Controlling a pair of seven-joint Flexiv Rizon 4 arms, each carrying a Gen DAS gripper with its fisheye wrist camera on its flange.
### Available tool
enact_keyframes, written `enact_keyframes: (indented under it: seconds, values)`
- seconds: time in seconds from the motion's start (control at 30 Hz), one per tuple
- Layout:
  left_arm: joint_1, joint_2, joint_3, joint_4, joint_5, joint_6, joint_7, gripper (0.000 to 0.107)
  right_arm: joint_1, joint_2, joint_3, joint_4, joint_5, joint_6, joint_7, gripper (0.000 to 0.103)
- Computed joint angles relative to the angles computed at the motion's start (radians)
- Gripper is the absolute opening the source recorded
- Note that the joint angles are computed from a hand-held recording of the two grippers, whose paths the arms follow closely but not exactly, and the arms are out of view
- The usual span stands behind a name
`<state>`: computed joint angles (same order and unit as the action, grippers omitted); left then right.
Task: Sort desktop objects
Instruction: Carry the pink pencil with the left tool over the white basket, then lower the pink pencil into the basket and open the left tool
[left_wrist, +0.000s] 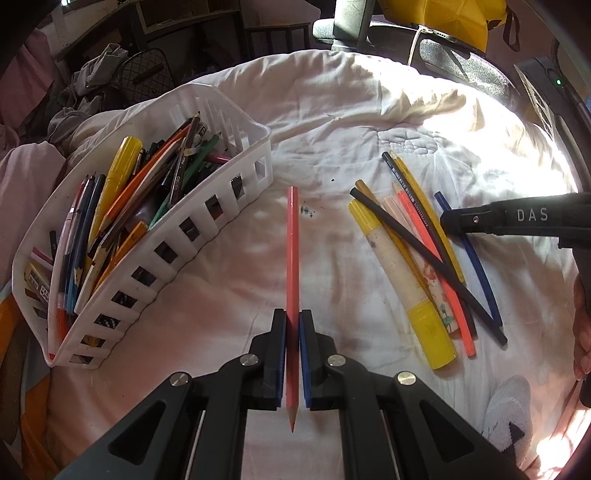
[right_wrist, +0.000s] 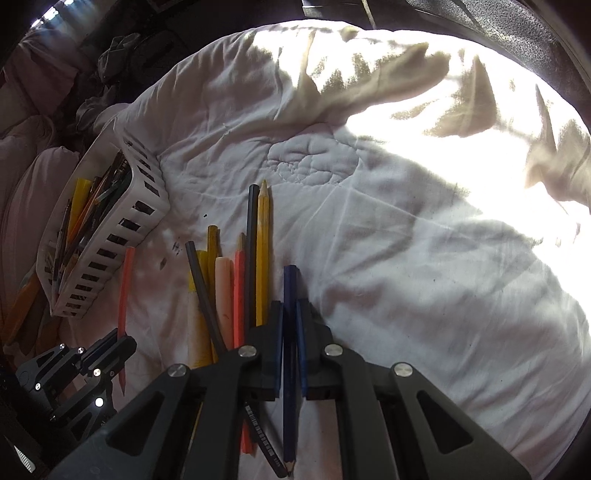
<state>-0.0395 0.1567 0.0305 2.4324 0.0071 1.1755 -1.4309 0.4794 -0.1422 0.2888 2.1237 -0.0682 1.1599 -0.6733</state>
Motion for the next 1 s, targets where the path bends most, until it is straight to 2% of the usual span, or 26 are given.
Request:
enact_keyframes:
  seconds: [0.13,0.17,0.23,0.3,0.33,0.4,0.47,0.6,0.73,0.8,0.9,1.0]
  values:
    - [-0.001,0.036,0.0,0.025,0.01,0.001,-0.013,0.007,-0.037,0.005,0.007,0.015,0.103,0.188,-0.027,0.007]
    - [-0.002,0.037,0.001,0.024,0.005,-0.002,-0.01,0.007,-0.061,-0.001,0.032,0.007,0.185,0.233,-0.076,0.007]
    - [-0.01,0.025,0.011,0.024,-0.034,0.004,0.018,0.007,-0.147,-0.033,0.129,-0.053,0.429,0.287,-0.246,0.007]
    - [-0.013,0.023,0.025,0.018,-0.078,0.016,0.047,0.007,-0.203,-0.051,0.189,-0.11,0.59,0.286,-0.36,0.007]
    - [-0.009,0.039,0.031,0.013,-0.087,0.012,0.058,0.007,-0.2,-0.045,0.186,-0.115,0.613,0.279,-0.373,0.007]
    - [0.012,0.065,0.038,-0.008,-0.077,0.01,0.07,0.007,-0.16,-0.043,0.145,-0.112,0.58,0.27,-0.353,0.007]
    - [0.047,0.082,0.043,-0.035,-0.048,0.023,0.065,0.007,-0.173,-0.029,0.157,-0.108,0.625,0.258,-0.41,0.007]
    - [0.1,0.116,0.073,-0.059,-0.025,-0.01,0.104,0.007,-0.122,-0.011,0.133,-0.081,0.63,0.265,-0.426,0.007]
    - [0.139,0.067,0.074,-0.104,-0.019,-0.074,0.146,0.007,-0.106,-0.016,0.123,-0.085,0.645,0.26,-0.44,0.007]
    - [0.146,0.017,0.06,-0.132,0.003,-0.061,0.165,0.007,-0.105,-0.016,0.121,-0.087,0.655,0.258,-0.449,0.007]
    - [0.13,-0.005,0.062,-0.154,-0.005,-0.063,0.243,0.007,-0.118,-0.015,0.129,-0.1,0.707,0.252,-0.492,0.007]
    - [0.141,0.0,0.058,-0.177,0.077,-0.044,0.295,0.007,-0.122,-0.009,0.13,-0.108,0.75,0.246,-0.527,0.007]
